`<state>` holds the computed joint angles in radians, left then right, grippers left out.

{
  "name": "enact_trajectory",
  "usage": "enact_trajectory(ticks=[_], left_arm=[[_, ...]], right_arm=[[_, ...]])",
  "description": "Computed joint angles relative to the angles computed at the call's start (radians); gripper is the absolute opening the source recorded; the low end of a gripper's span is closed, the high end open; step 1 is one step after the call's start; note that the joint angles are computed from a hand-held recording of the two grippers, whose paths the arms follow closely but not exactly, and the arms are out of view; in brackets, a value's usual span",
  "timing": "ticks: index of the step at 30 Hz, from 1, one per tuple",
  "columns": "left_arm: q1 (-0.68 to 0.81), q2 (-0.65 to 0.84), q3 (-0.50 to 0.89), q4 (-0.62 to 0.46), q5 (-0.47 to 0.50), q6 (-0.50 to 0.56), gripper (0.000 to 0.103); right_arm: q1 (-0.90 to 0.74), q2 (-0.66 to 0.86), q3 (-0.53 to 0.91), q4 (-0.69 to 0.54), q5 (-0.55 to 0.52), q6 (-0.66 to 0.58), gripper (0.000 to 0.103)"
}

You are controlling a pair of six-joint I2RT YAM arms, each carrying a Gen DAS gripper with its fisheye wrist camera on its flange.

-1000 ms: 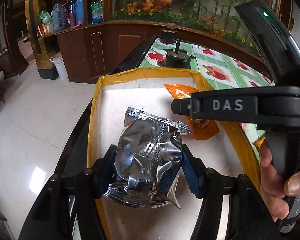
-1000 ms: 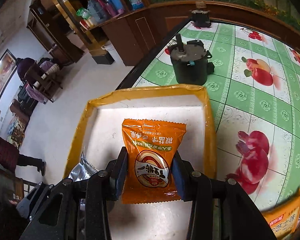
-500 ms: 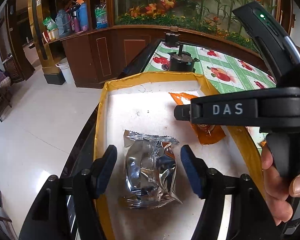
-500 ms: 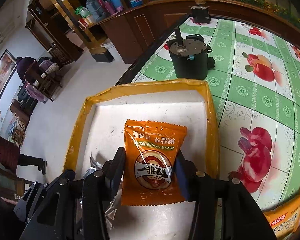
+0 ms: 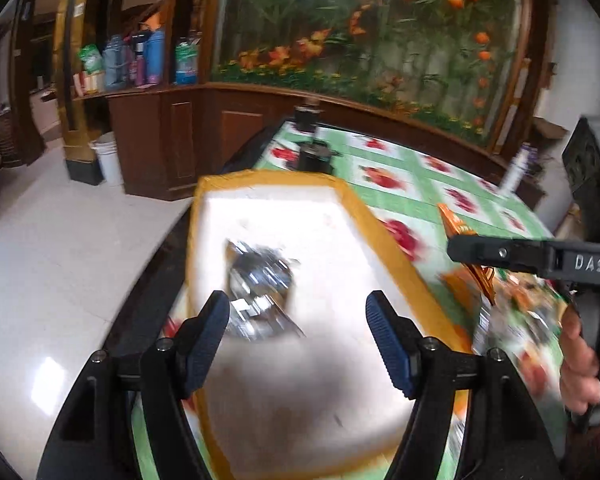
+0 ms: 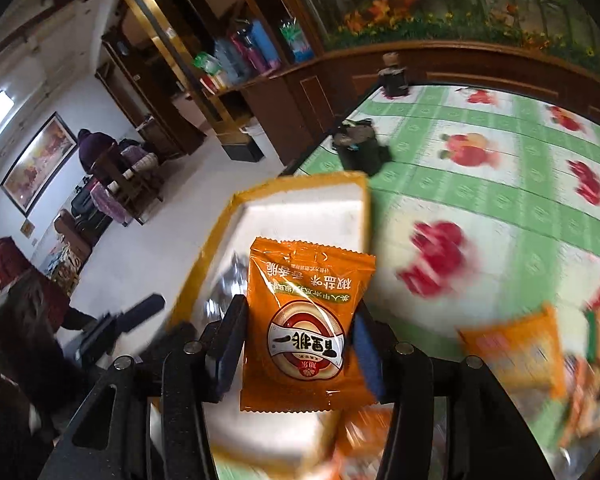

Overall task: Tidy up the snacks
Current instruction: 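Carry both bags over the white tray and release the silver bag from the left gripper, then lower the orange bag into the tray and open the right gripper, then grasp the black-and-white packet with the left gripper while the right grasps another orange bag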

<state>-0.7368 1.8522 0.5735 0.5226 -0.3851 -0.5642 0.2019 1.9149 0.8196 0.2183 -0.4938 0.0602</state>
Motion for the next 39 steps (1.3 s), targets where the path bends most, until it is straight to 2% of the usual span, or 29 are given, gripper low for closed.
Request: enact_trajectory(ticks=[4, 7, 12, 16, 17, 19, 20, 21, 22, 23, 25, 27, 29, 31, 33, 37, 39], left_arm=[[-0.085, -0.020, -0.079, 0.077, 0.010, -0.011, 0.070], [-0.118, -0.008, -0.065, 0.062, 0.007, -0.029, 0.070], [-0.149, -0.007, -0.037, 0.004, -0.044, -0.039, 0.070], [-0.131, -0.047, -0.086, 0.021, -0.065, -0.044, 0.070], [-0.125, -0.056, -0.097, 0.022, -0.070, -0.051, 0.070], [-0.107, -0.073, -0.123, 0.025, -0.070, -0.064, 0.070], [-0.098, -0.083, -0.137, 0.026, -0.066, -0.073, 0.070], [-0.093, -0.092, -0.152, 0.032, -0.061, -0.076, 0.070], [-0.090, -0.103, -0.171, 0.041, -0.057, -0.074, 0.070], [-0.092, -0.112, -0.186, 0.047, -0.059, -0.069, 0.070], [-0.102, -0.123, -0.212, 0.055, -0.069, -0.050, 0.070], [-0.104, -0.124, -0.227, 0.063, -0.064, -0.041, 0.070], [-0.104, -0.116, -0.245, 0.101, -0.036, -0.037, 0.070], [-0.103, -0.097, -0.263, 0.163, 0.009, -0.029, 0.070], [-0.115, -0.066, -0.258, 0.199, 0.040, -0.024, 0.070], [-0.166, -0.007, -0.195, 0.170, 0.029, -0.028, 0.070], [-0.180, 0.008, -0.169, 0.151, 0.027, -0.027, 0.070]], right_arm=[[-0.097, -0.061, -0.168, 0.031, -0.030, -0.122, 0.056], [-0.152, -0.033, -0.219, 0.075, -0.039, -0.148, 0.056], [-0.170, -0.040, -0.204, 0.057, -0.108, -0.108, 0.056], [-0.041, -0.088, -0.186, 0.099, -0.072, -0.034, 0.057], [-0.009, -0.075, -0.169, 0.114, -0.069, -0.014, 0.061], [0.080, -0.016, -0.097, 0.139, -0.035, 0.058, 0.078], [0.126, 0.027, -0.047, 0.134, 0.017, 0.072, 0.095], [0.161, 0.060, 0.000, 0.099, 0.078, 0.064, 0.096], [0.190, 0.095, 0.048, 0.062, 0.139, 0.060, 0.096], [0.196, 0.108, 0.061, 0.056, 0.155, 0.064, 0.096], [0.170, 0.084, 0.011, 0.110, 0.090, 0.060, 0.096], [0.132, 0.026, -0.063, 0.145, 0.082, 0.035, 0.096], [0.070, -0.043, -0.157, 0.193, 0.068, 0.002, 0.096], [0.015, -0.089, -0.214, 0.193, 0.054, -0.044, 0.095], [-0.051, -0.116, -0.269, 0.176, 0.047, -0.108, 0.087], [-0.140, -0.110, -0.329, 0.136, 0.008, -0.201, 0.085], [-0.140, -0.074, -0.334, 0.144, 0.023, -0.211, 0.085]])
